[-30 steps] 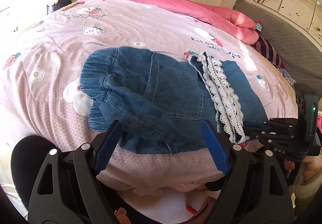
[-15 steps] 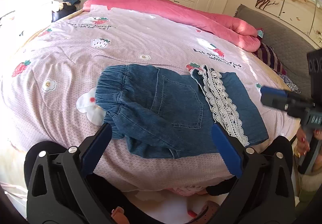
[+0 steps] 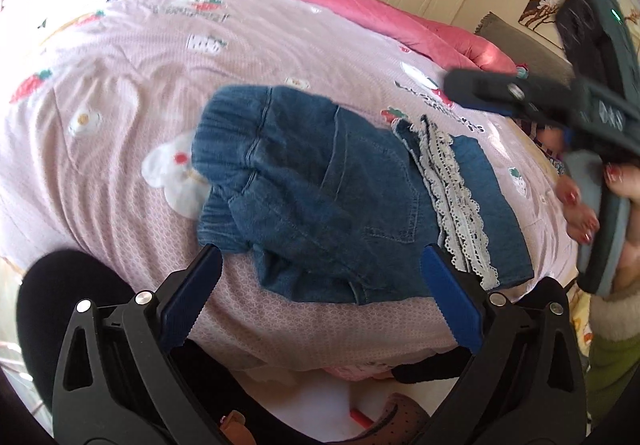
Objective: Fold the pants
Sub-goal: 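Grasp the elastic waistband end of the pants with the left gripper, then lift the waistband and fold it over the pants with the left gripper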
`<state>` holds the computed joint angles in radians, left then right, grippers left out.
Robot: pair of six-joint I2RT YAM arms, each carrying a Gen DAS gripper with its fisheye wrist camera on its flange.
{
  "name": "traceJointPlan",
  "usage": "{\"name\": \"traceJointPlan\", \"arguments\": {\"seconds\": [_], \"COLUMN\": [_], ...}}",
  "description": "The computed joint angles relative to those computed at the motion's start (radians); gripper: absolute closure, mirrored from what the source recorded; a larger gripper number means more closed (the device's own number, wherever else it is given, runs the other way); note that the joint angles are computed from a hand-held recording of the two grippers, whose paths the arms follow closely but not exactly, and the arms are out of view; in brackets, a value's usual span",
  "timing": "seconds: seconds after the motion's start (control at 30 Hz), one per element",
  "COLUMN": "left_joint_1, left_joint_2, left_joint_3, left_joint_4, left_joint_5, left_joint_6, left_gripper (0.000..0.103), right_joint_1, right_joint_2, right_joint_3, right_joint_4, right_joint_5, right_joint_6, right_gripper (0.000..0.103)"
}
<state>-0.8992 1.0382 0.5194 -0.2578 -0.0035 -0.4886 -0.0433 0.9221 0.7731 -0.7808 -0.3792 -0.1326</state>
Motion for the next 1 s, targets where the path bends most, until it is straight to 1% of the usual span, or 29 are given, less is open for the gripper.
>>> {"name": "traceJointPlan", "arguments": {"seconds": [0.13,0.27,0.33,0.47,0.53,0.57,0.6,0.63,0.67,0.73,0.77,0.8,0.87,0.93,0.97,1.0], "left_joint_1": [0.047,0.091,0.116,0.152,0.169,0.181,0.193,0.205,0.215,0.240,0.259,0.278,0.311,0.326,0.331,0.338], "left_joint_2": [0.036,0.068,0.078,0.090,0.087,0.083,0.078,0.071,0.067,0.064,0.057,0.053,0.075,0.084,0.090,0.095], "left_joint_3": [-0.013,-0.037,-0.049,-0.069,-0.083,-0.089,-0.097,-0.106,-0.112,-0.120,-0.128,-0.135,-0.126,-0.125,-0.124,-0.121], "left_joint_4": [0.041,0.091,0.113,0.152,0.171,0.177,0.181,0.188,0.195,0.216,0.226,0.241,0.244,0.254,0.260,0.265], "left_joint_5": [0.068,0.158,0.194,0.246,0.266,0.278,0.289,0.303,0.315,0.342,0.364,0.382,0.403,0.423,0.432,0.445], "left_joint_6": [-0.025,-0.063,-0.074,-0.097,-0.108,-0.108,-0.109,-0.111,-0.111,-0.106,-0.099,-0.094,-0.075,-0.071,-0.070,-0.066], "left_gripper": [0.010,0.010,0.010,0.010,0.010,0.010,0.010,0.010,0.010,0.010,0.011,0.016,0.021,0.036,0.040,0.046], "right_joint_1": [0.091,0.124,0.154,0.201,0.232,0.239,0.240,0.236,0.236,0.233,0.223,0.203,0.171,0.141,0.127,0.109], "right_joint_2": [0.185,0.380,0.459,0.606,0.679,0.706,0.725,0.742,0.738,0.694,0.678,0.661,0.633,0.599,0.586,0.563], "right_joint_3": [0.054,0.153,0.202,0.304,0.344,0.357,0.356,0.354,0.344,0.300,0.287,0.276,0.263,0.257,0.259,0.259], "right_joint_4": [0.072,0.090,0.098,0.038,0.011,0.006,0.012,0.014,0.024,0.063,0.067,0.065,0.067,0.055,0.045,0.030], "right_joint_5": [0.028,-0.040,-0.039,-0.064,-0.045,-0.048,-0.068,-0.102,-0.103,-0.110,-0.125,-0.150,-0.187,-0.227,-0.243,-0.261], "right_joint_6": [0.021,0.036,0.052,0.011,0.004,0.002,0.003,0.006,0.014,-0.002,-0.009,-0.005,-0.004,-0.013,-0.021,-0.034], "right_gripper": [0.013,0.013,0.013,0.013,0.013,0.016,0.034,0.055,0.056,0.062,0.064,0.067,0.069,0.069,0.069,0.069]}}
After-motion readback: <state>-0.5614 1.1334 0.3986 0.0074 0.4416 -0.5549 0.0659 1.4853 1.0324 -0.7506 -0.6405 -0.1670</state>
